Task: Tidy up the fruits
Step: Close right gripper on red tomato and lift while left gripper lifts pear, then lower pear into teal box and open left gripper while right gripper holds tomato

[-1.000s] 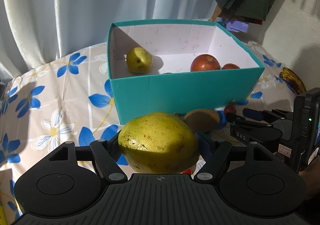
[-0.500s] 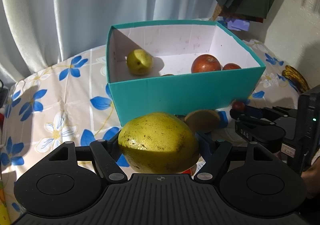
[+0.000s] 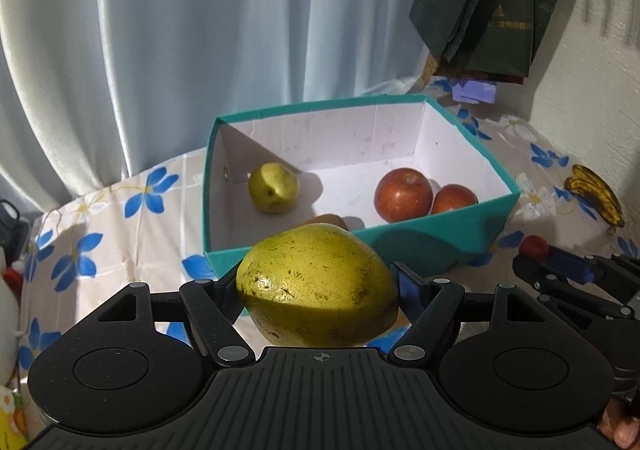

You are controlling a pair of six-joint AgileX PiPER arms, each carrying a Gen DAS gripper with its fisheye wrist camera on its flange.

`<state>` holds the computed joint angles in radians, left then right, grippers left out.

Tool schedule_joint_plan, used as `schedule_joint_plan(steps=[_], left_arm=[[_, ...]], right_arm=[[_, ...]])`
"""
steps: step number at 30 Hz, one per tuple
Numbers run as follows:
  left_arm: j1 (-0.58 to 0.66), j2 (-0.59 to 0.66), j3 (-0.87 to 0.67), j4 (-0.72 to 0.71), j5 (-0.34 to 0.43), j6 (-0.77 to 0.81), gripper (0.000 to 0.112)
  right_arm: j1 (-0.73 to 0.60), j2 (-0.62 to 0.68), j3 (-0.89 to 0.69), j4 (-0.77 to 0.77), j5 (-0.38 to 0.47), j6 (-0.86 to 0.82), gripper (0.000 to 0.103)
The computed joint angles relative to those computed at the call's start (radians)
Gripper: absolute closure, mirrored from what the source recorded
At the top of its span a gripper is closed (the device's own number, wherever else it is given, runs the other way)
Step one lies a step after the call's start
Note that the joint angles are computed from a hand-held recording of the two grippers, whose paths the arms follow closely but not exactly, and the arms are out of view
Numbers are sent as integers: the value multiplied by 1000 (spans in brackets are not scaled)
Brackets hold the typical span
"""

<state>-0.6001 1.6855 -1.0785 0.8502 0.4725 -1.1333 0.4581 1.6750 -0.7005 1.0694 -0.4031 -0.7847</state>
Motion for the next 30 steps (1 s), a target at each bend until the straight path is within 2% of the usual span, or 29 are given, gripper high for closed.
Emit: schedule_joint_plan(steps=[7, 17, 30], left_arm=[[-24, 5, -41, 34, 58, -28, 34], [-24, 7, -109, 97, 118, -62, 34], [-4, 88, -216, 118, 132, -61, 34]], right_arm=[[18, -74, 35, 98, -36, -75, 78], [32, -139, 46, 134, -67, -99, 78], [50, -157, 20, 159, -87, -126, 78]])
